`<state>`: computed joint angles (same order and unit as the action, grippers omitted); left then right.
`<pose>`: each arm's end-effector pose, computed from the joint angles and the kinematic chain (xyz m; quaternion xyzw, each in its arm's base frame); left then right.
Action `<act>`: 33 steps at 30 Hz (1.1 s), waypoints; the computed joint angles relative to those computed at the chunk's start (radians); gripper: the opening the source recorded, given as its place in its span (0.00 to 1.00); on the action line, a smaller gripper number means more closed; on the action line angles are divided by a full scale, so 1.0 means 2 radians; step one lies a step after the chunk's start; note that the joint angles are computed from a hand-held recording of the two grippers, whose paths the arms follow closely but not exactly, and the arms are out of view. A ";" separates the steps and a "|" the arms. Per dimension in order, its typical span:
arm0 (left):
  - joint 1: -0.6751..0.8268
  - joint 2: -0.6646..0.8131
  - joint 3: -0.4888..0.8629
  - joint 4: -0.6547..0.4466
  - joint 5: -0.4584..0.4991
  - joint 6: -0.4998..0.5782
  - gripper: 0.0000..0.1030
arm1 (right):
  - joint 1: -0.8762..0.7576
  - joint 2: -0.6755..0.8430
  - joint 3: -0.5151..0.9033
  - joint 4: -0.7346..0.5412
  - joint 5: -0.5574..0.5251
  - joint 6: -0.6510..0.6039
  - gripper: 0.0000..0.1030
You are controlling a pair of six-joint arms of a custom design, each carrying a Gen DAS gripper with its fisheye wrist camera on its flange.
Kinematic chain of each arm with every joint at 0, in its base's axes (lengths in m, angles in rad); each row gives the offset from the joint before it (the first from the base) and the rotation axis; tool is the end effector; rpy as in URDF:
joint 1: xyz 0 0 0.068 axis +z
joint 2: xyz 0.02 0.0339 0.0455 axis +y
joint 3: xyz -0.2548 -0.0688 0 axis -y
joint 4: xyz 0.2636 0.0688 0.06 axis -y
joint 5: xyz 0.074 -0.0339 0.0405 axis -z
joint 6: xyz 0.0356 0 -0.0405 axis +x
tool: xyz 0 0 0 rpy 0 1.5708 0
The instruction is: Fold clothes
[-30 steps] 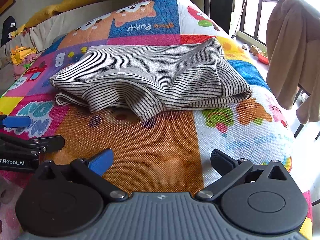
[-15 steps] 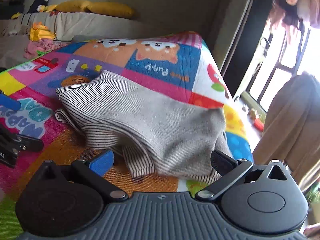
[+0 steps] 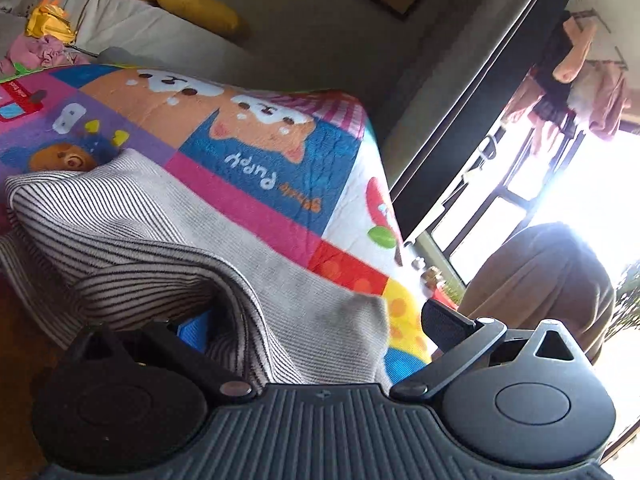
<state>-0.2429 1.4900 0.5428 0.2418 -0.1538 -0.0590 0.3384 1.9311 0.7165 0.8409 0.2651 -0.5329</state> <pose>0.2781 -0.0633 0.1177 0.0510 0.9043 0.0061 0.4238 0.3416 0.1103 0.0863 -0.2781 0.7738 -0.1629 0.5453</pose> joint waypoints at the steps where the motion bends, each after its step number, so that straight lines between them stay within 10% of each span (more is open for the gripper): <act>1: 0.004 0.003 0.002 0.008 0.007 0.005 1.00 | 0.000 0.003 0.004 0.001 0.000 -0.005 1.00; 9: 0.024 0.053 0.042 0.042 0.073 0.068 1.00 | -0.016 0.038 0.077 -0.054 -0.003 0.008 1.00; 16: 0.007 0.075 0.067 0.065 0.048 0.080 1.00 | 0.007 0.050 0.080 0.114 0.056 -0.037 1.00; 24: -0.019 0.152 0.162 0.043 0.005 0.042 1.00 | 0.003 0.000 0.133 0.019 0.039 -0.014 1.00; 33: 0.008 0.194 0.229 0.023 0.005 0.011 1.00 | -0.071 -0.105 0.068 -0.207 -0.215 0.021 1.00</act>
<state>-0.2261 1.8789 1.0003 0.2888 -0.1446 -0.0369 0.1967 1.7208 0.8531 0.4271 -0.1641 -0.4907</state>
